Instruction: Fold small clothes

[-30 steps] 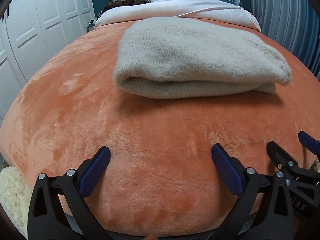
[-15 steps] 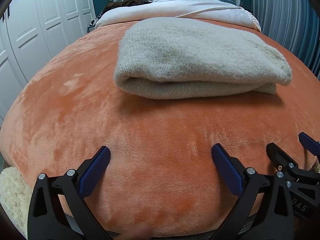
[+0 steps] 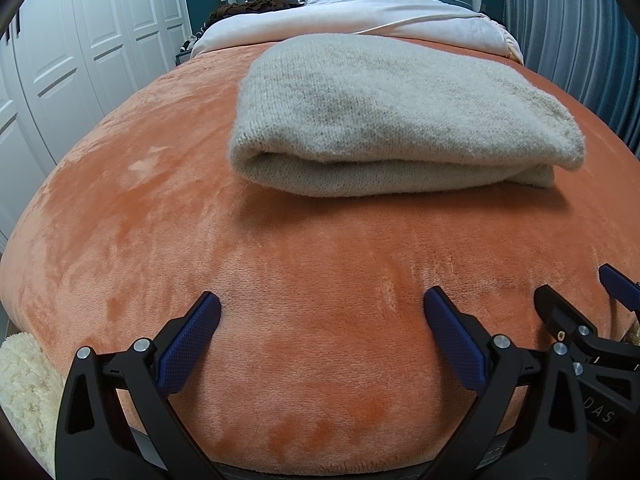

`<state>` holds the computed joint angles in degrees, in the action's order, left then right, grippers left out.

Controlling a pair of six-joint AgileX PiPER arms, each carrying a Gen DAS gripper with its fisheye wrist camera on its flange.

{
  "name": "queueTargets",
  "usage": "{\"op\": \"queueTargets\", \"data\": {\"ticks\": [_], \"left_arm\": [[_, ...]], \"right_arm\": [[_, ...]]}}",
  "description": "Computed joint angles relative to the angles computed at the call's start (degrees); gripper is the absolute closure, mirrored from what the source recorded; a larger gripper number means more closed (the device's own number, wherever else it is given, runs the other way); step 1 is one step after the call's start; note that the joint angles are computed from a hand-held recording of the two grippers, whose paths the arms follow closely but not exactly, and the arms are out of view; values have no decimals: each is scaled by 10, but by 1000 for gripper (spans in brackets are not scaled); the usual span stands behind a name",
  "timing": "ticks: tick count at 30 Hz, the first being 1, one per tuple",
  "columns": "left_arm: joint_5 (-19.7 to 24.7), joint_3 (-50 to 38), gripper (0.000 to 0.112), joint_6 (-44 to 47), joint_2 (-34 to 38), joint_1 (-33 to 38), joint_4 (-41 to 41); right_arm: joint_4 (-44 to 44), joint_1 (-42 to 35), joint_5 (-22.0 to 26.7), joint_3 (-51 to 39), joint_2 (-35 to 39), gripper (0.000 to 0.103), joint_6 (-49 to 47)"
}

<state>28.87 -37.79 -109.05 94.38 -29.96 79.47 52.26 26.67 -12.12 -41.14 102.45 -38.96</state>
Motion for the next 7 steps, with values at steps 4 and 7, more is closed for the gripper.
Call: {"op": "queueTargets", "data": {"ticks": [4,7], "left_arm": [[3,-2,14,0,2,-2,-3],[3,-1,14,0,2,-1,-2]], "right_arm": [[27,3,-3,0,-1,11,-25],[33,4,-3,0,-2,11,-30]]}}
